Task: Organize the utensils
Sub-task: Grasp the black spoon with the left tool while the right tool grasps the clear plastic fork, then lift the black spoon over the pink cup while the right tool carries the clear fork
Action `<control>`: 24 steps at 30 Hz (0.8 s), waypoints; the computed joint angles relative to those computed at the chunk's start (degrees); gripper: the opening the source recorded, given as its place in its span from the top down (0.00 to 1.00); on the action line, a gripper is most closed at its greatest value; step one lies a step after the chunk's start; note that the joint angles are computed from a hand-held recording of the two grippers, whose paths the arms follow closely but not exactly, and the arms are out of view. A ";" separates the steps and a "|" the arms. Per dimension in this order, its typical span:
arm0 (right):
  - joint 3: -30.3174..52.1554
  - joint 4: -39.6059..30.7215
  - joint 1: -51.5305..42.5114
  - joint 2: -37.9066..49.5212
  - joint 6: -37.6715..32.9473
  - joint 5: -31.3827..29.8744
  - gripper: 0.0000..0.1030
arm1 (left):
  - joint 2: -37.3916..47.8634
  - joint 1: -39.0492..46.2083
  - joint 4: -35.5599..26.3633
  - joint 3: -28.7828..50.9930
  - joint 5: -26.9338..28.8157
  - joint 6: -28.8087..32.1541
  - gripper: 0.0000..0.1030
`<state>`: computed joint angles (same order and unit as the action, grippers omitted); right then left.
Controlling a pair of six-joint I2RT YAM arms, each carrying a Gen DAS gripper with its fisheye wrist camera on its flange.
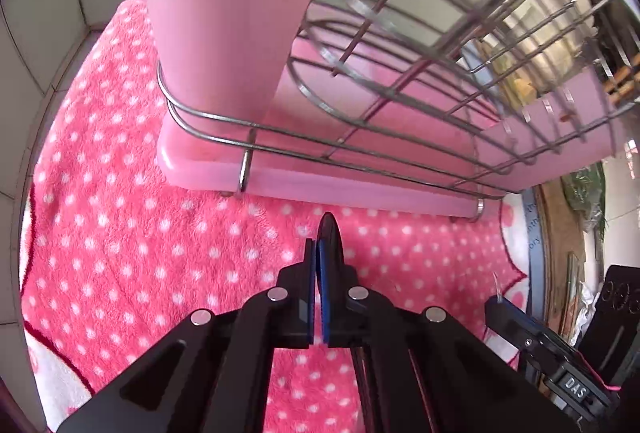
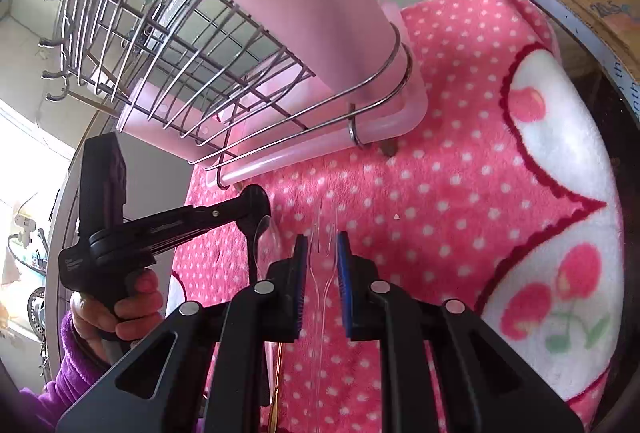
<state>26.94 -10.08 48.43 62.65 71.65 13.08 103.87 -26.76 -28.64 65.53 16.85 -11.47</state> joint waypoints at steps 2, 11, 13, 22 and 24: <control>0.10 -1.79 0.87 -1.88 -0.03 1.69 0.86 | -3.60 -0.03 1.30 -2.02 -0.36 0.84 0.99; 2.50 -7.22 6.51 -7.99 -0.75 11.71 0.86 | -22.79 1.98 5.76 -10.99 -2.63 5.97 0.99; 3.84 -8.82 7.50 -8.46 -0.90 13.77 0.86 | -25.83 4.13 5.13 -11.74 -1.24 7.26 0.99; 13.13 -19.26 13.37 -8.08 -1.44 23.22 0.86 | -34.38 12.32 3.55 -11.90 4.78 10.85 0.99; 15.59 -21.57 14.39 -7.72 -2.06 25.15 0.86 | -35.96 13.79 3.70 -11.65 5.79 10.89 0.99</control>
<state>42.53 -31.65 62.82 54.92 69.60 38.23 67.91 -12.97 -24.95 53.88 22.64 -0.58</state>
